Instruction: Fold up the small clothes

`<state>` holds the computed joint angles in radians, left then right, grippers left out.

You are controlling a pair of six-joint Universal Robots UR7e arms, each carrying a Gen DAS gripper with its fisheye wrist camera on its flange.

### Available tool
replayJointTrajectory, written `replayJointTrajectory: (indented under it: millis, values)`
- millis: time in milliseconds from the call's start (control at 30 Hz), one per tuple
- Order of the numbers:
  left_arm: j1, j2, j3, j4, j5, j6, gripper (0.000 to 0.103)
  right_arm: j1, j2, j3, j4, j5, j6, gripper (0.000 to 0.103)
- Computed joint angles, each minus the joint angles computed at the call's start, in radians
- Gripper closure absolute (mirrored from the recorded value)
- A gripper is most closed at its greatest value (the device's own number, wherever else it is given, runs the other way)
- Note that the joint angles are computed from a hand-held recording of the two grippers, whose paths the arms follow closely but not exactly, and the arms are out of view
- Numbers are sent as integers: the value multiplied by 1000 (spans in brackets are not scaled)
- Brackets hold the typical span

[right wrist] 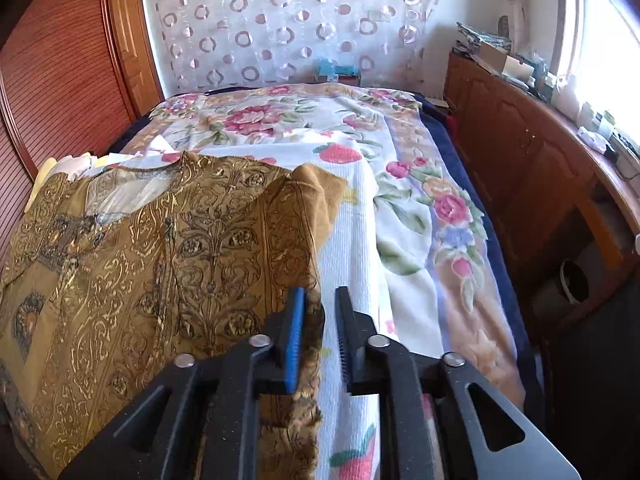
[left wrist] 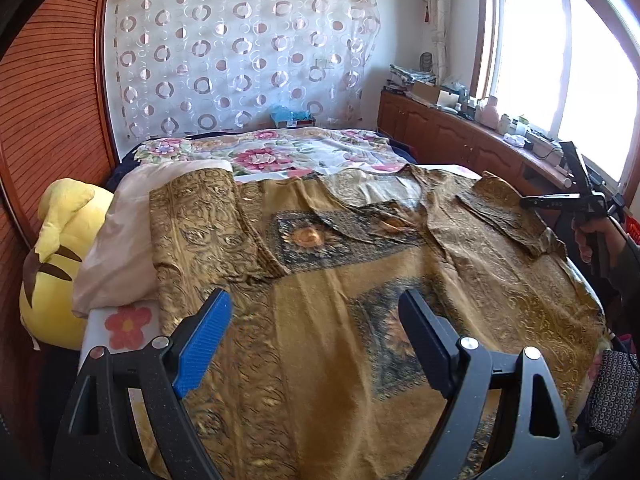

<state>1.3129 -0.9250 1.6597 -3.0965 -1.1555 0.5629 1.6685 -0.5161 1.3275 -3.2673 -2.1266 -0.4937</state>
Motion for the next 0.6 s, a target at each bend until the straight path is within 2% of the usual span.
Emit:
replayJointTrajectory:
  millis: [33,133,333,467,600]
  values:
    - [3,11,-25,6,12,9,16,-2,-2,-5,5,5,-1,75]
    - [12,36,-86,32,35,13,16,-7,19,-49,26,13,-9,72]
    - [34,96,-225,88,74,12,16,-17,86,-218,191,-6,24,72]
    - [51,137,-319,133,100,6,16,-28,113,-319,308,18,46,72]
    - [64,175,-400,166,121,4,16,-44,121,-372,358,74,54,72]
